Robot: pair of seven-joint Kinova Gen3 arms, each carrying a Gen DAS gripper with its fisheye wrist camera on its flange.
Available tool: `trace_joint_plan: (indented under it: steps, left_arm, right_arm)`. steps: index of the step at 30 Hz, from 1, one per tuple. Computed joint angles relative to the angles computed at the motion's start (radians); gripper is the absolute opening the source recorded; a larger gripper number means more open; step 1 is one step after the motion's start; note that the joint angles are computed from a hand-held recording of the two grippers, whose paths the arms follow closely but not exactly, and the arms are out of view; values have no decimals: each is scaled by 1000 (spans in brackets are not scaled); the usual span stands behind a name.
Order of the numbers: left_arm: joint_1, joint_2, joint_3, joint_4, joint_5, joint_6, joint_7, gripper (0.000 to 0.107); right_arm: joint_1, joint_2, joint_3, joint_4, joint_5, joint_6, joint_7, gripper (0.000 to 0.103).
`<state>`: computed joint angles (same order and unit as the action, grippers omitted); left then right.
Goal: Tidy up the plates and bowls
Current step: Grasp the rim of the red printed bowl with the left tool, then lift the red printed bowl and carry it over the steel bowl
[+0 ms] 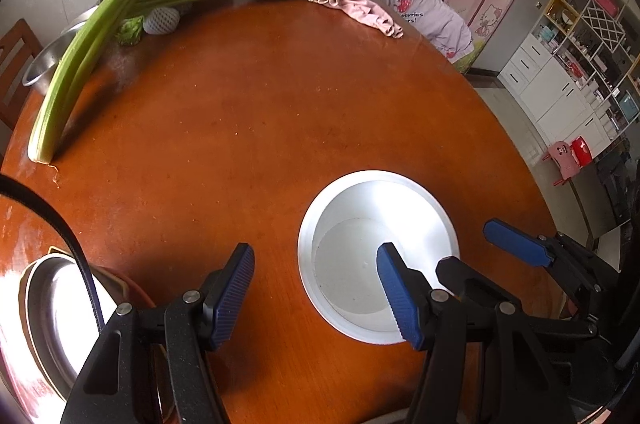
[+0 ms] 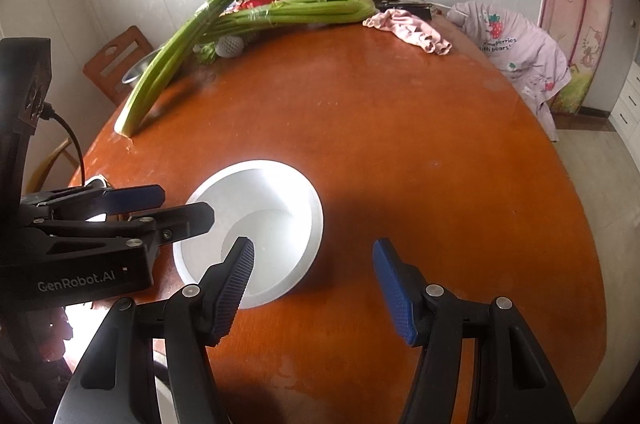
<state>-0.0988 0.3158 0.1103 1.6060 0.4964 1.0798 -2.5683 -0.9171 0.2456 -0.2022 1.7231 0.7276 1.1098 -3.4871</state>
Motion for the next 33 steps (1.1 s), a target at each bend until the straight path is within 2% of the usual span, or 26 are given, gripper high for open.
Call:
trace_joint_plan:
  steps: [7, 16, 24, 33]
  left_arm:
    - [28, 35, 3, -10, -35, -4, 42, 63]
    - [23, 72, 16, -35, -43, 29, 56, 63]
    - [0, 122, 32, -84, -17, 163, 32, 63]
    - [-10, 110, 27, -71, 5, 171, 0, 60]
  right_arm:
    - [33, 20, 11, -1, -41, -66, 60, 64]
    - [38, 39, 27, -16, -80, -107, 133, 64]
    - [21, 51, 37, -30, -70, -144, 168, 64]
    - [-3, 54, 47, -39, -62, -130, 161, 65]
